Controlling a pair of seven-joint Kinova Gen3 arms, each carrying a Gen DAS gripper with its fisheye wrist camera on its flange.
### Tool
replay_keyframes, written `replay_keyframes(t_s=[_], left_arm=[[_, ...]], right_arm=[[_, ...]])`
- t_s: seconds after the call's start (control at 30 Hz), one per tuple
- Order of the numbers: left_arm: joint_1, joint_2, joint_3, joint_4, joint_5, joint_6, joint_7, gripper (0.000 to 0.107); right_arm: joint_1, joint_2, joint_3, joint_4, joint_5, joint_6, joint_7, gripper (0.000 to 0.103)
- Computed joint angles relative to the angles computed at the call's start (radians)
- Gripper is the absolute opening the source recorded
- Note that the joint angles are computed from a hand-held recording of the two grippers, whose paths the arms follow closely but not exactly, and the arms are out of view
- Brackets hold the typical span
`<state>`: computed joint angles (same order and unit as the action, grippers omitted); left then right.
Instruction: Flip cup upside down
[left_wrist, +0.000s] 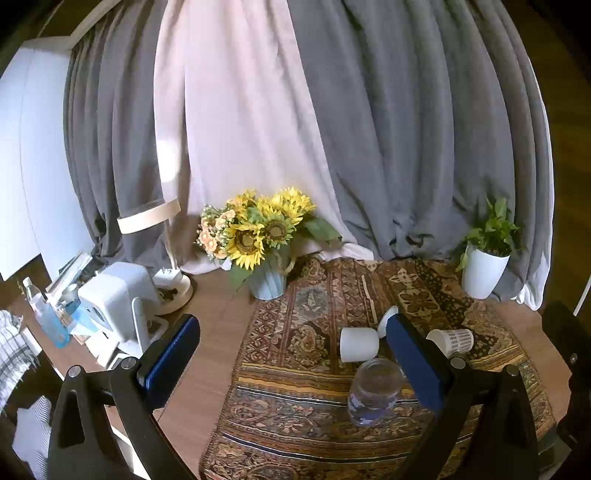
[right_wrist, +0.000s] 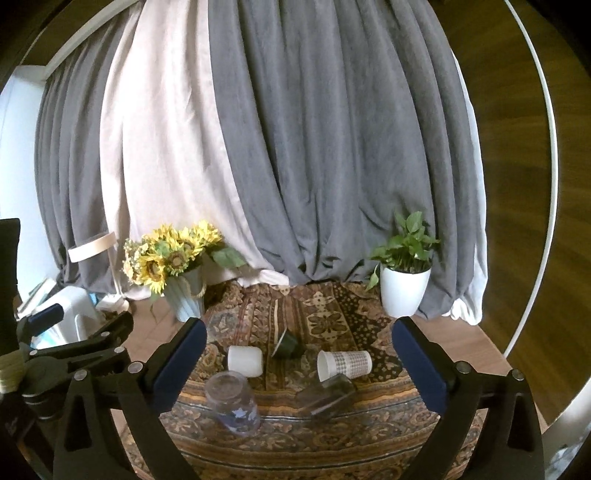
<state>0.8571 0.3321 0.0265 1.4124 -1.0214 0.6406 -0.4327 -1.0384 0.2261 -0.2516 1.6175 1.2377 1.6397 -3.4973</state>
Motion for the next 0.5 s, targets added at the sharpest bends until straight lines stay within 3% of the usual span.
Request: replay_keyframes(t_s=[0.5], left_arm=[[-0.007, -0.018, 0.01, 0.026, -0.059, -0.004, 0.052, 0.103]], right_arm=[[-0.01, 0.006, 0.002, -0.01, 0.018, 0.003, 0.008, 0.102]])
